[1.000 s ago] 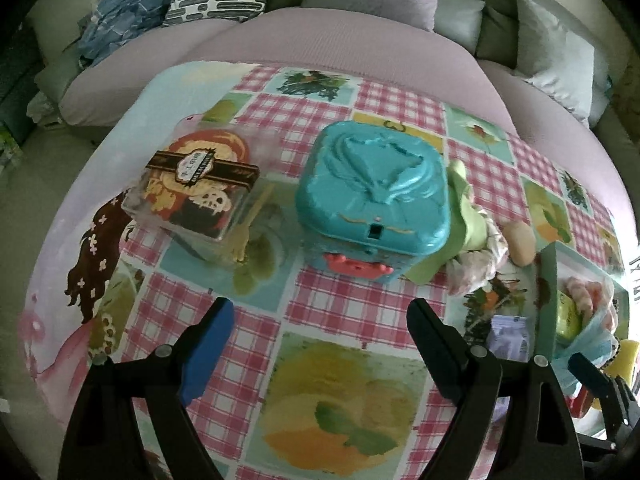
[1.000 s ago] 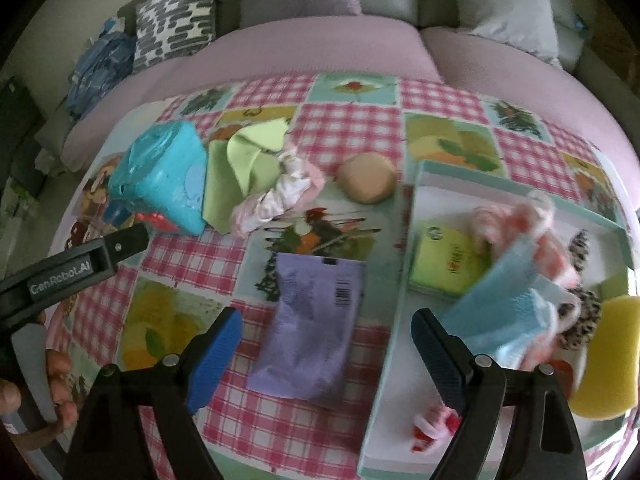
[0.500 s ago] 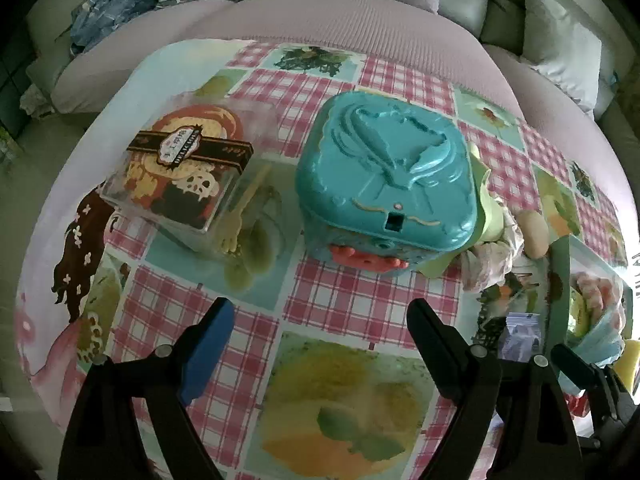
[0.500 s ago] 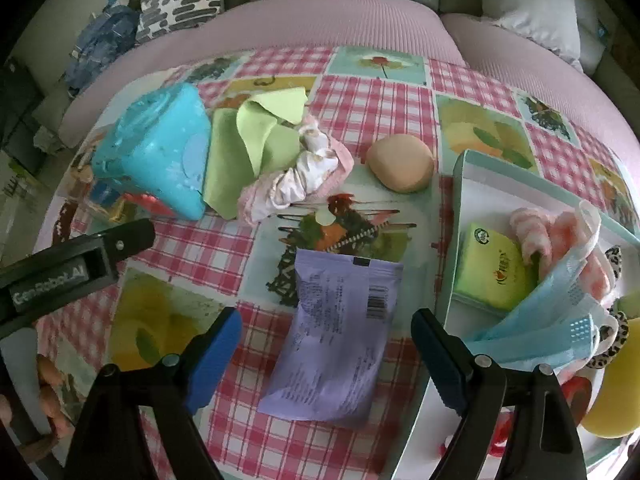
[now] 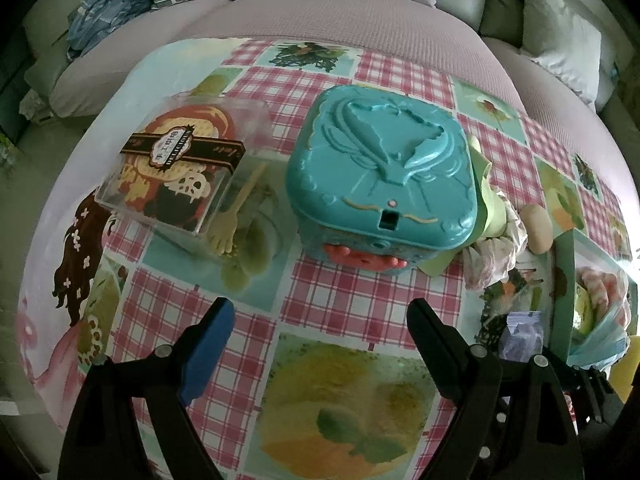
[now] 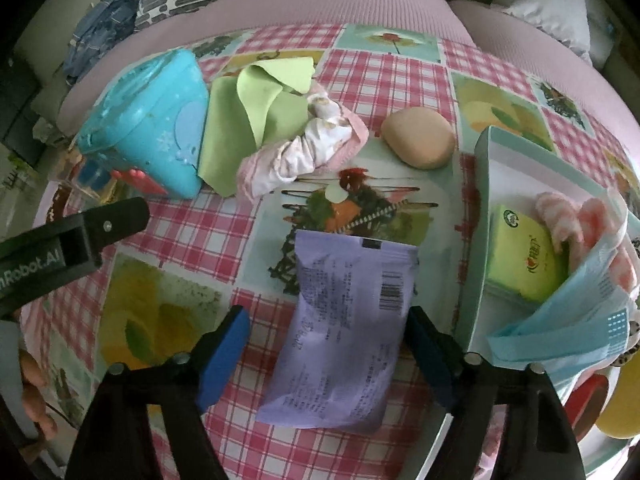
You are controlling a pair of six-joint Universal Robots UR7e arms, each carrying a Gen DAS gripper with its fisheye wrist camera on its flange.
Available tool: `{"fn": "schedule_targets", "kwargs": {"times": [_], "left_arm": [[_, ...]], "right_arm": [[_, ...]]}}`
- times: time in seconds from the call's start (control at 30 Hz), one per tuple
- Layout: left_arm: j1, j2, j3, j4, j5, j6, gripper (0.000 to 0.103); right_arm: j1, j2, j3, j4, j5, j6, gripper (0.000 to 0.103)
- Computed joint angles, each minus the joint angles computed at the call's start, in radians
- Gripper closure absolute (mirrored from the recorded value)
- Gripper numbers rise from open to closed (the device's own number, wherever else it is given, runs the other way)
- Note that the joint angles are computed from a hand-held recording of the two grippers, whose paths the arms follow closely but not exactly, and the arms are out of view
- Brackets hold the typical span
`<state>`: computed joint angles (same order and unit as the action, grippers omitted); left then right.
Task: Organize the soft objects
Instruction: 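Grasp the purple printed packet with the right tool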
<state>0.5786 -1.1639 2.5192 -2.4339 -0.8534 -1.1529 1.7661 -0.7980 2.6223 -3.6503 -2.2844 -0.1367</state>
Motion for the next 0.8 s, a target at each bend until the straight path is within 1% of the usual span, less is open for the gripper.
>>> {"fn": "schedule_targets", "kwargs": {"times": [0.1, 0.17, 0.27, 0.37, 0.57, 0.67, 0.8], "left_arm": [[-0.003, 0.003, -0.002, 0.007, 0.001, -0.002, 0.015], [-0.006, 0.006, -0.003, 0.011, 0.001, -0.003, 0.015], [-0.011, 0.010, -0.007, 0.020, 0.002, -0.006, 0.015], [-0.013, 0.011, -0.009, 0.025, 0.002, -0.004, 0.015], [-0.016, 0.012, -0.011, 0.019, -0.005, 0.017, 0.015], [-0.020, 0.011, -0.010, 0.010, -0.013, 0.029, 0.015], [-0.030, 0.009, -0.007, -0.007, -0.028, 0.035, 0.015]], "right_arm": [[-0.005, 0.017, 0.008, -0.040, -0.005, -0.017, 0.029], [-0.001, 0.032, 0.007, -0.058, -0.020, -0.028, 0.037], [-0.003, 0.037, 0.011, -0.079, -0.025, -0.041, 0.042], [-0.012, 0.031, 0.013, -0.089, -0.016, -0.051, 0.043], [-0.021, -0.020, 0.019, -0.064, -0.009, -0.066, 0.046], [-0.033, -0.049, 0.022, -0.051, 0.010, -0.071, 0.050], [-0.049, -0.089, 0.029, -0.039, 0.029, -0.083, 0.051]]}}
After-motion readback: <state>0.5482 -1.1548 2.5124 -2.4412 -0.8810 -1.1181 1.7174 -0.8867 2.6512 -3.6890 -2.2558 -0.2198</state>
